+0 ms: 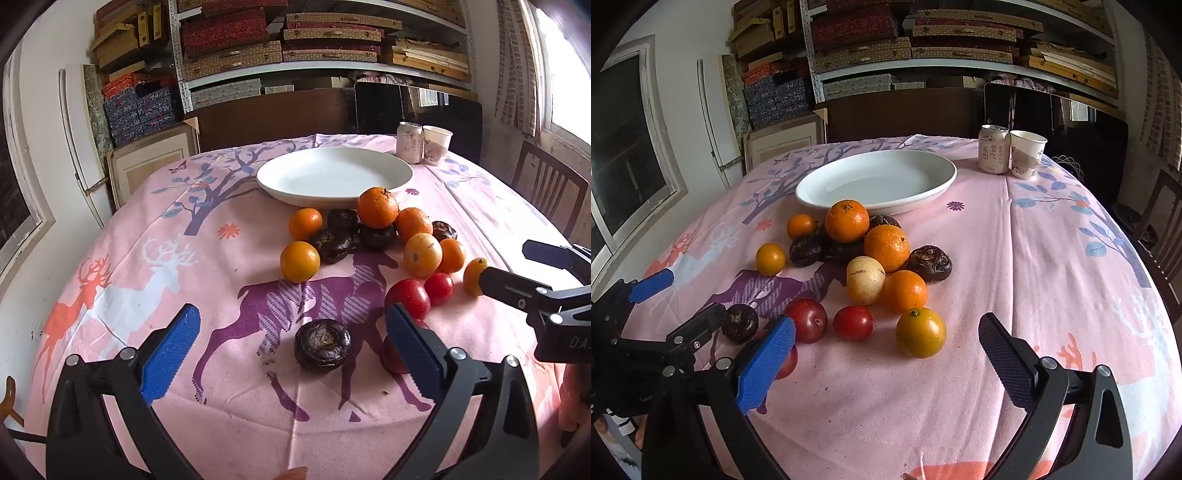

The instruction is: Organize fruits

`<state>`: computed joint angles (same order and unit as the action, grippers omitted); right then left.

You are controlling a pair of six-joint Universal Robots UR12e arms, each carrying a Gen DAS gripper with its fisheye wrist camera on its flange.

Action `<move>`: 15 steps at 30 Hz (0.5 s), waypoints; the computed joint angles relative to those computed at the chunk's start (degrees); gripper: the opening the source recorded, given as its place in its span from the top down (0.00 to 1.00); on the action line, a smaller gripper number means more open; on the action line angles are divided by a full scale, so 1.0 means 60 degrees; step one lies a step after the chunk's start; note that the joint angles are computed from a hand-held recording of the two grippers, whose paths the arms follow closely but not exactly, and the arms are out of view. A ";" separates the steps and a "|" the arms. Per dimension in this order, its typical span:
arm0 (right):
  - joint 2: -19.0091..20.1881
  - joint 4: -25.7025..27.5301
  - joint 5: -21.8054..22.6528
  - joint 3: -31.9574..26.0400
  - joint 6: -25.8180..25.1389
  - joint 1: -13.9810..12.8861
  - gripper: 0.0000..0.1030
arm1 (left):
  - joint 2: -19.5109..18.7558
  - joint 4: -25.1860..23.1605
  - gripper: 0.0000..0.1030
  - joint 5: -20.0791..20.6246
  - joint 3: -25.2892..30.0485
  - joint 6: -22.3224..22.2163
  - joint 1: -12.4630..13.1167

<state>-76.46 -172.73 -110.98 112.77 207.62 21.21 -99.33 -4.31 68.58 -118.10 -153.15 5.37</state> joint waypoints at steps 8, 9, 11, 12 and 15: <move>-0.0015 -0.0007 0.0021 0.0012 0.0059 0.0002 0.03 | 0.0034 -0.0062 0.04 0.0000 -0.0004 0.0016 0.0010; -0.0036 -0.0108 0.0136 0.0067 0.0018 -0.0059 0.03 | 0.0016 -0.0108 0.04 -0.0007 0.0013 0.0029 0.0000; -0.0042 -0.0090 0.0145 0.0085 0.0009 -0.0094 0.03 | 0.0021 -0.0120 0.04 -0.0005 0.0013 0.0022 -0.0001; -0.0044 -0.0080 0.0149 0.0091 0.0005 -0.0109 0.03 | 0.0024 -0.0133 0.04 -0.0001 0.0013 0.0025 -0.0005; -0.0033 -0.0111 0.0133 0.0079 0.0042 -0.0021 0.03 | -0.0007 -0.0071 0.04 0.0020 -0.0014 0.0011 -0.0053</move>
